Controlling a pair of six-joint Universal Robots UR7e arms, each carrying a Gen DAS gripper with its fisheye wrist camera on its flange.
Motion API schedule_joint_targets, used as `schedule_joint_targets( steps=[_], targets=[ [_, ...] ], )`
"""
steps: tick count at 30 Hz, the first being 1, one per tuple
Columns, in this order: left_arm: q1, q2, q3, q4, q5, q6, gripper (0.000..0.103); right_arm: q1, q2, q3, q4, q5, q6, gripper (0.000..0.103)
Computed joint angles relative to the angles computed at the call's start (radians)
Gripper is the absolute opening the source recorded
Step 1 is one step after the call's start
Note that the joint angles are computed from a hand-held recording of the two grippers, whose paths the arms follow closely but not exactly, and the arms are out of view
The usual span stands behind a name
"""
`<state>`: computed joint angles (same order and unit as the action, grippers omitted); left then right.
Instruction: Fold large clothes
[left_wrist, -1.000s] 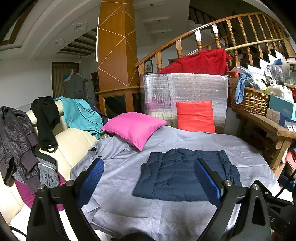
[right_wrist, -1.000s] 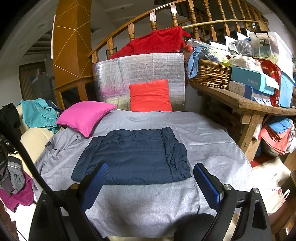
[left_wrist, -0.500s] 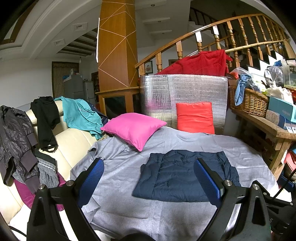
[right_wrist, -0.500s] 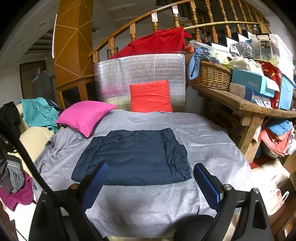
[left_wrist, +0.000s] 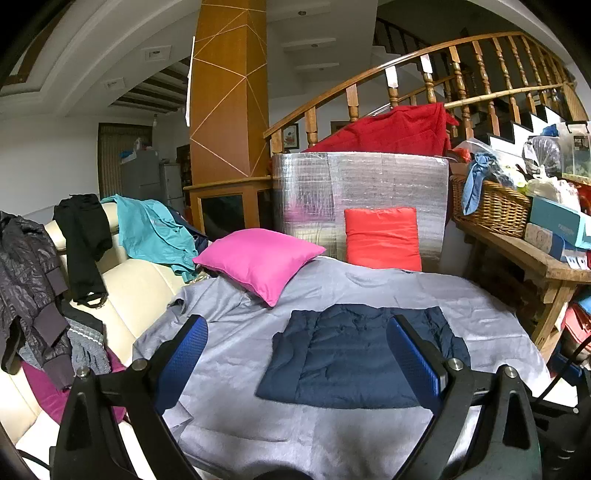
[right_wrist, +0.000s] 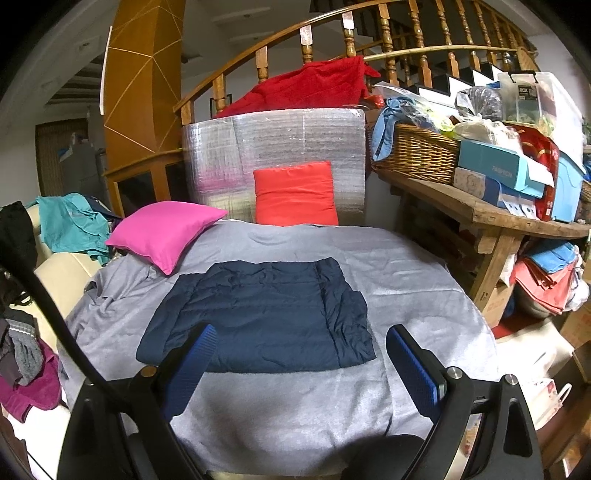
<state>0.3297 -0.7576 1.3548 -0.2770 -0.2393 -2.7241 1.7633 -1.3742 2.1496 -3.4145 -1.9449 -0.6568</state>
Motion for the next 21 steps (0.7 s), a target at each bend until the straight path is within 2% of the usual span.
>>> schedule_joint_targets(
  steps=[8, 11, 15, 19, 21],
  targets=[
    [0.021, 0.003, -0.020, -0.011, 0.009, 0.025, 0.097, 0.000, 0.025, -0.035, 0.021, -0.006, 0.007, 0.095],
    [0.031, 0.014, -0.041, 0.014, 0.010, 0.001, 0.097, 0.000, 0.039, -0.047, 0.027, -0.010, -0.003, 0.095],
    [0.042, 0.009, -0.036, -0.044, 0.020, 0.066, 0.097, -0.001, 0.051, -0.064, 0.041, -0.008, -0.001, 0.095],
    [0.059, 0.045, -0.082, 0.079, 0.029, -0.041, 0.097, -0.002, 0.080, -0.097, 0.045, -0.008, -0.005, 0.095],
    [0.081, 0.031, -0.073, 0.037, 0.039, -0.001, 0.097, -0.008, 0.102, -0.130, 0.059, -0.012, -0.016, 0.095]
  ],
)
